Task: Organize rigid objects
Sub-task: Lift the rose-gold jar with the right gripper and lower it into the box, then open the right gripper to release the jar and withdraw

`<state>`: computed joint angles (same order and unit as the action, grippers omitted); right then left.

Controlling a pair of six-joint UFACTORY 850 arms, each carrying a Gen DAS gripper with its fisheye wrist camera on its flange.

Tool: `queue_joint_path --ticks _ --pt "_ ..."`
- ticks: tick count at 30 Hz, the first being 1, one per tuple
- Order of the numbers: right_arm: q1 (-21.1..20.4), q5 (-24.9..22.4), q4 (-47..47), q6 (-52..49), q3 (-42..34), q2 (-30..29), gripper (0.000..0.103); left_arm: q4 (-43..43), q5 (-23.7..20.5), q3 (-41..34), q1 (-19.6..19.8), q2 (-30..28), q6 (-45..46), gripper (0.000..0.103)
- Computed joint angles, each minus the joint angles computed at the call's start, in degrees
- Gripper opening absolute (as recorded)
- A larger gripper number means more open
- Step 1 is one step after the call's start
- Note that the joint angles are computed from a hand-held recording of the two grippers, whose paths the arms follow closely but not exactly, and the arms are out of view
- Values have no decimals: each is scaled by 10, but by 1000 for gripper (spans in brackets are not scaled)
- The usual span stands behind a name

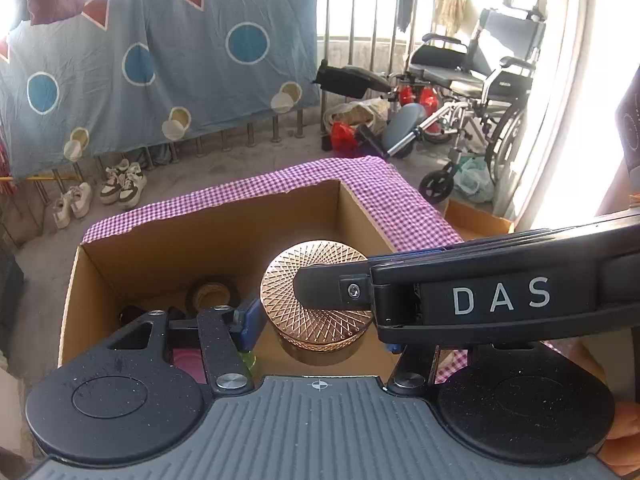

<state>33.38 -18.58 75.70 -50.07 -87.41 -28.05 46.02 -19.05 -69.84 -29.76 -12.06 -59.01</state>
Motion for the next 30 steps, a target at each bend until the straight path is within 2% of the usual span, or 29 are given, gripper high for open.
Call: queue_joint_path --ticks 4,7,10,14,20,23,30 --pt "-15 -55 -141 153 -71 -64 47 -117 -13 -28 15 -39 113 56" --pt "-17 -72 -193 193 -106 -93 47 -182 -14 -39 27 -55 167 56" --pt "-19 -86 -239 228 -138 -116 47 -210 -17 -48 32 -66 190 56" --pt "-19 -84 -268 246 -157 -130 47 -258 -26 -66 38 -79 222 56" --pt "-17 -79 -292 244 -176 -143 47 -264 -48 -91 39 -98 221 56" --pt "-17 -74 -298 248 -182 -147 46 -265 -54 -98 40 -106 209 60" --pt "-23 -66 -224 192 -158 -135 47 -225 -45 -91 33 -97 175 69"
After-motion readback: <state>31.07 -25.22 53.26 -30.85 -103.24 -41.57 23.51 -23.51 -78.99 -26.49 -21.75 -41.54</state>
